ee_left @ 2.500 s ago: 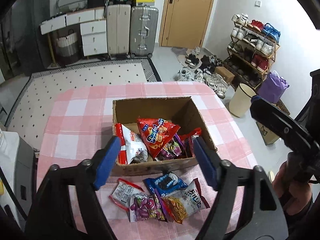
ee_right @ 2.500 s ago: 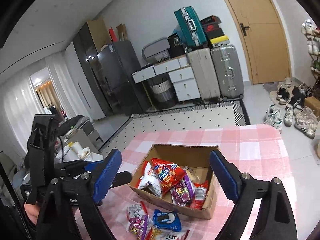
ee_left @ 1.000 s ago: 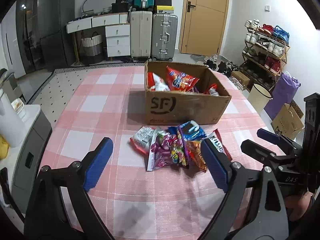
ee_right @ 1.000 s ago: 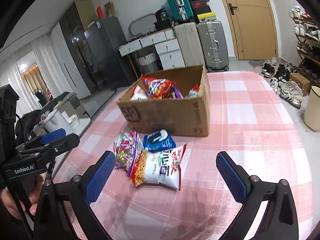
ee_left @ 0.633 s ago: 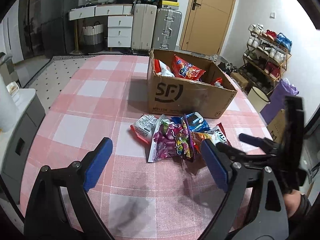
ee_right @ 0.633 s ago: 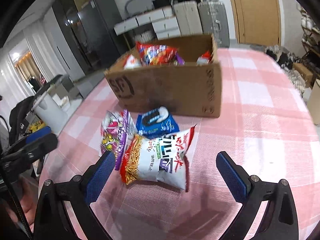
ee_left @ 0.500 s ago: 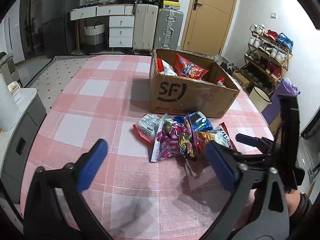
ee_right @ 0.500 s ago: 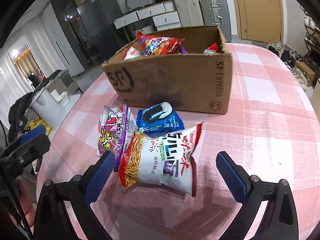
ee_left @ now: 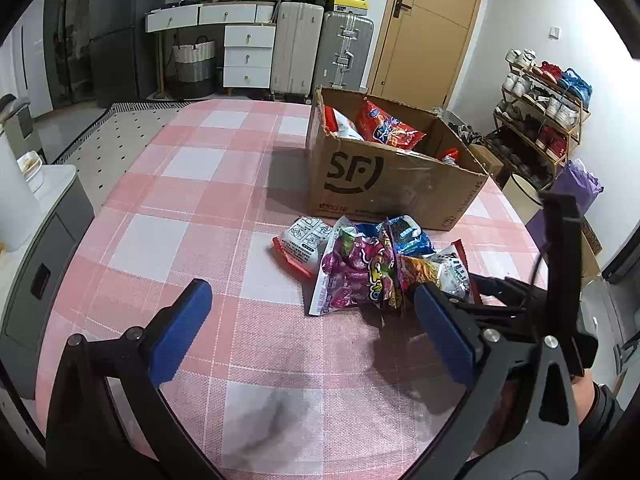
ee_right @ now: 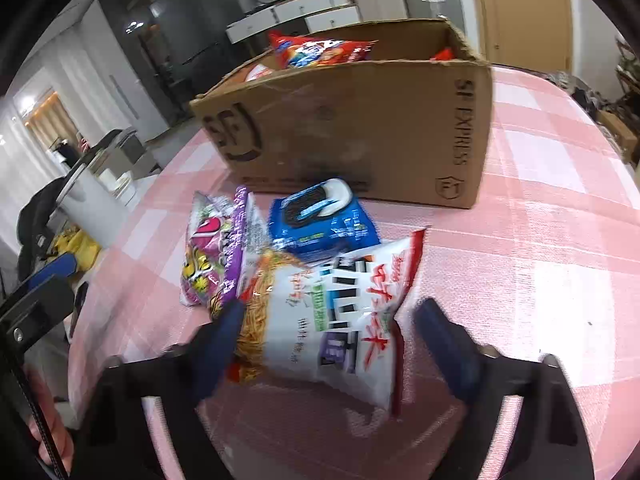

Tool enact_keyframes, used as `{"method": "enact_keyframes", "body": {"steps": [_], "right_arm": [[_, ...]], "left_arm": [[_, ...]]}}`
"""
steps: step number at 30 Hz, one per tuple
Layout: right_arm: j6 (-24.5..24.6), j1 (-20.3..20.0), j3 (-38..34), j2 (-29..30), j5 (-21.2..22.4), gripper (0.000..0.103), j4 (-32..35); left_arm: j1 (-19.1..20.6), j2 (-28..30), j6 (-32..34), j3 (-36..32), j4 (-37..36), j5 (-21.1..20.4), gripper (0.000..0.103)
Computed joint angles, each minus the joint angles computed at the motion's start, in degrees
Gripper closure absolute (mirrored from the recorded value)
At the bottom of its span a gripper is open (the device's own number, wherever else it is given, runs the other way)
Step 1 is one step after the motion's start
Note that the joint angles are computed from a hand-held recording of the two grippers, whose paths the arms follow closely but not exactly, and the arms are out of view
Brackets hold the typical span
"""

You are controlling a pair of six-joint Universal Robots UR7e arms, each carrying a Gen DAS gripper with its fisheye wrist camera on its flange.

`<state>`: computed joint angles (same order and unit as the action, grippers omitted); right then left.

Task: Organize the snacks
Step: 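Grasp the white noodle snack bag with the right gripper, then grasp the purple grape candy bag with the left gripper while the right gripper holds the noodle bag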

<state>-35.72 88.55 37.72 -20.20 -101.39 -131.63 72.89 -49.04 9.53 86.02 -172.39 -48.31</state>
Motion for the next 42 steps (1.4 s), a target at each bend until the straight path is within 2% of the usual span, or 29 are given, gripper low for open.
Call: {"method": "enact_keyframes", "body": {"steps": [1, 3, 5, 7, 16, 26, 42], "right_arm": [[0.16, -0.23, 0.07, -0.21, 1.11, 0.034, 0.85], [0.39, -0.53, 0.26, -0.42, 2.14, 0.036, 0.75], [1.2, -0.91, 0.77, -0.94, 3.55, 0.045, 0.41], [1.66, -1.13, 1.55, -1.66, 4.91, 0.047, 0.21], [2.1, -0.93, 1.95, -1.96, 5.39, 0.047, -0.49], [1.42, -1.83, 8.32, -6.56, 8.96, 0.047, -4.76], [1.6, -3.21, 16.97, -13.5, 12.45, 0.047, -9.02]], "left_arm": [[0.0, 0.19, 0.06, -0.21, 0.07, 0.23, 0.002], [-0.03, 0.01, -0.06, 0.06, 0.12, 0.2, 0.002], [-0.04, 0.01, -0.1, 0.17, 0.05, -0.08, 0.002], [-0.04, -0.03, -0.3, 0.24, 0.45, -0.21, 0.002], [-0.23, -0.11, -0.55, 0.52, 1.15, 0.09, 0.002], [0.42, 0.55, -2.26, -0.88, 3.75, 0.28, 0.002], [1.92, 6.51, -3.73, -10.65, 13.95, -0.06, 0.002]]}}
